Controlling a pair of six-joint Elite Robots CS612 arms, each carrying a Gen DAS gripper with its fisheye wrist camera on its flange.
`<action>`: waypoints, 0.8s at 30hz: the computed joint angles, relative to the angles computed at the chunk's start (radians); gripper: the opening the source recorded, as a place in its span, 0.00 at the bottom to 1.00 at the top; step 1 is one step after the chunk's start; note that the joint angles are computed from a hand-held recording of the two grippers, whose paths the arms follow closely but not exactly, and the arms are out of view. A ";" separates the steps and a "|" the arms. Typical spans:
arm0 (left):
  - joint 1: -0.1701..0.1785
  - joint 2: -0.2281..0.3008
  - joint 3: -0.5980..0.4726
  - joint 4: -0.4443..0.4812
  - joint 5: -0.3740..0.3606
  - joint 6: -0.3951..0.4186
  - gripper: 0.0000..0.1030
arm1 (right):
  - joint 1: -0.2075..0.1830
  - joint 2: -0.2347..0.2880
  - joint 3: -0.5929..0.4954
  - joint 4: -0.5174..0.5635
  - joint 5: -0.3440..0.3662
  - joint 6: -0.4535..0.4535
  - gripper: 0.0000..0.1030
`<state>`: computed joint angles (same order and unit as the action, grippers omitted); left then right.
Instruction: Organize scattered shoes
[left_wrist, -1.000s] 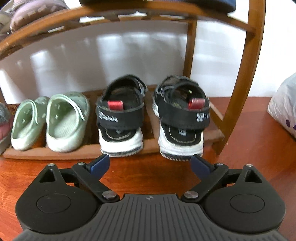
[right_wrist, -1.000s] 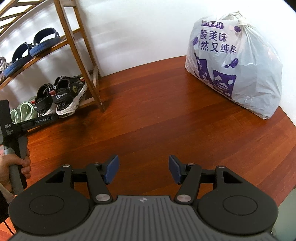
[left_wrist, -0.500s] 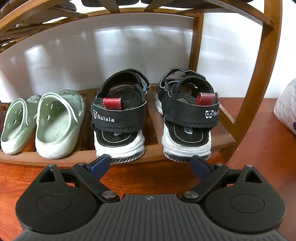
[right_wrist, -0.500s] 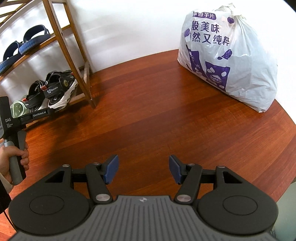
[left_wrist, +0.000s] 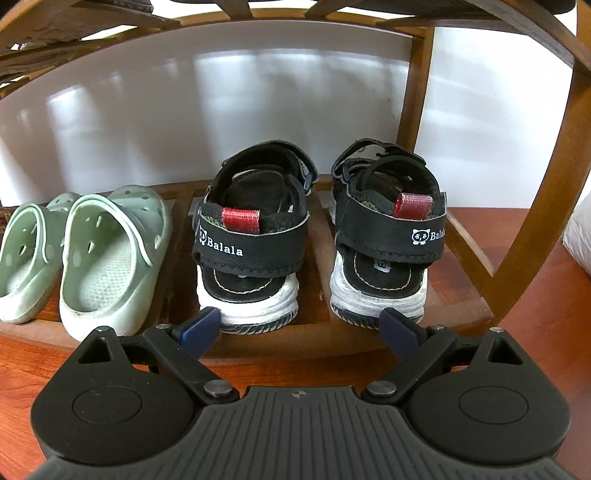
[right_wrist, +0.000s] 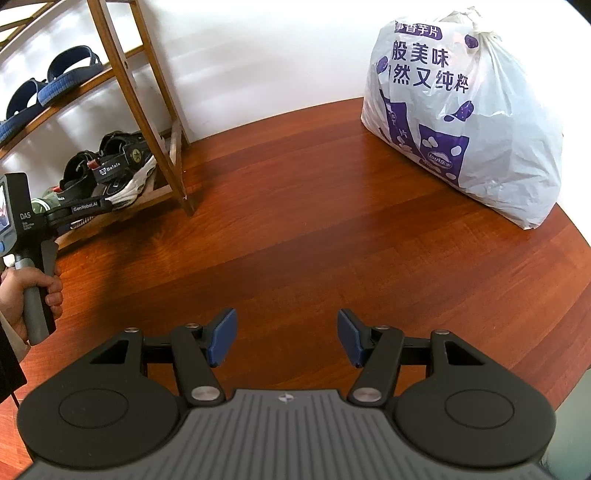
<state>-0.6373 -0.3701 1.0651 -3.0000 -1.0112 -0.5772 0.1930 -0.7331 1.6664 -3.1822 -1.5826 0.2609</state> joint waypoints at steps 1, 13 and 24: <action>0.001 -0.003 0.002 0.007 -0.006 -0.005 0.91 | 0.000 0.000 -0.001 -0.001 0.002 -0.002 0.64; -0.007 -0.091 0.139 0.019 -0.077 -0.123 0.92 | 0.004 0.006 -0.020 -0.014 0.046 -0.054 0.68; -0.026 -0.179 0.264 -0.013 -0.065 -0.158 0.92 | 0.025 0.014 -0.051 -0.026 0.094 -0.132 0.83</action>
<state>-0.6632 -0.5487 1.3289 -3.0134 -1.0761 -0.7351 0.2177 -0.7191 1.6153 -3.2086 -1.4889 0.1286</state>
